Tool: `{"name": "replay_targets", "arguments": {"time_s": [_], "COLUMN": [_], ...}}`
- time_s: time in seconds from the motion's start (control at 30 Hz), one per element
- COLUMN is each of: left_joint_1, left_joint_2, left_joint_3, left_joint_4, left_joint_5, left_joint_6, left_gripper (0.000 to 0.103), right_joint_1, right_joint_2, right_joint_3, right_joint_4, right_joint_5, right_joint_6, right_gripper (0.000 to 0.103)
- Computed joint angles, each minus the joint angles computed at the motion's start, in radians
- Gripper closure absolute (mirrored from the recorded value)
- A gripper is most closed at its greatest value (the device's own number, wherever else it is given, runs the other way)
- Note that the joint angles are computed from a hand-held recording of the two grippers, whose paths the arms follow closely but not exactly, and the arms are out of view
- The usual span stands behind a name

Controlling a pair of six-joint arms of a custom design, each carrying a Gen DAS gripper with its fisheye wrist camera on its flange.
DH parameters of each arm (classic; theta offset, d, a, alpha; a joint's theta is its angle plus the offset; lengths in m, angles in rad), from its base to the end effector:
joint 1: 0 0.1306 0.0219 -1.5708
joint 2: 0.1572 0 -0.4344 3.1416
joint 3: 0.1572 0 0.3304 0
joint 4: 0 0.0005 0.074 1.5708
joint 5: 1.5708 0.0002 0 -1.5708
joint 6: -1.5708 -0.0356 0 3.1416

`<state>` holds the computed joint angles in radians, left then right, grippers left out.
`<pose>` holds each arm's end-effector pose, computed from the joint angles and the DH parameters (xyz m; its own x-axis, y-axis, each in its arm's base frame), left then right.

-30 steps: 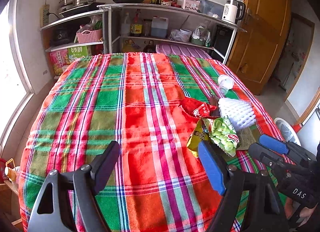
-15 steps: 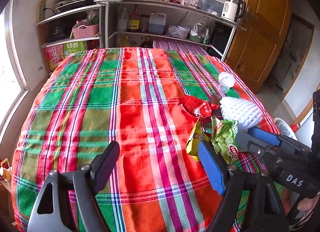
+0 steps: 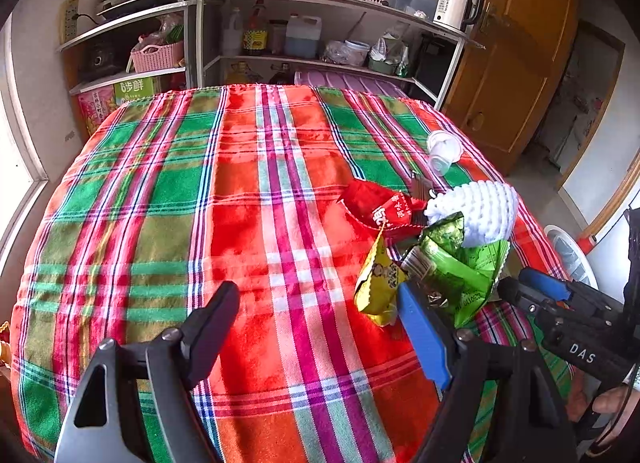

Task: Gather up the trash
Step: 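Grasp the yellow snack bag with the left tool while the right tool grasps the green wrapper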

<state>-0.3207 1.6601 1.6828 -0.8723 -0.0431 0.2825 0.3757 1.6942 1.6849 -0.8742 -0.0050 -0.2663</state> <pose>0.5037 -0.1662 0.4769 -0.7647 -0.0394 -0.6431 0.0779 0.9852 -0.1530 0.5043 0.1986 0.4601 -0.7910 -0.0291 -0.6111 -0.1676 0.9710 0.1707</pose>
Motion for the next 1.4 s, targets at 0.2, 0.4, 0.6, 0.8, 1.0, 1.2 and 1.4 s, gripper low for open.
{"name": "replay_targets", "arguments": {"time_s": [0.2, 0.4, 0.6, 0.8, 1.0, 1.2, 1.4], "left_joint_1": [0.002, 0.001, -0.002, 0.005, 0.008, 0.009, 0.023], "left_joint_2": [0.019, 0.038, 0.04, 0.053, 0.041, 0.038, 0.046], "left_joint_3": [0.018, 0.031, 0.038, 0.049, 0.034, 0.03, 0.039], "left_joint_4": [-0.011, -0.012, -0.008, -0.02, -0.002, -0.004, -0.008], "left_joint_5": [0.018, 0.023, -0.004, 0.023, 0.011, -0.006, 0.02], "left_joint_6": [-0.006, 0.006, -0.007, 0.015, 0.008, 0.007, 0.016], "left_gripper": [0.021, 0.021, 0.021, 0.021, 0.021, 0.022, 0.022], "right_joint_1": [0.024, 0.045, 0.022, 0.015, -0.003, 0.031, 0.068], "right_joint_2": [0.011, 0.034, 0.056, 0.075, 0.027, -0.015, 0.04], "right_joint_3": [0.033, 0.05, 0.075, 0.099, 0.052, 0.007, 0.077], "right_joint_4": [0.035, -0.002, -0.01, -0.011, 0.043, 0.146, 0.087], "right_joint_5": [-0.024, 0.013, -0.019, -0.074, -0.101, -0.114, -0.129], "right_joint_6": [0.02, 0.054, 0.034, 0.04, -0.019, 0.01, 0.073], "right_gripper": [0.051, 0.051, 0.051, 0.045, 0.045, 0.045, 0.045]}}
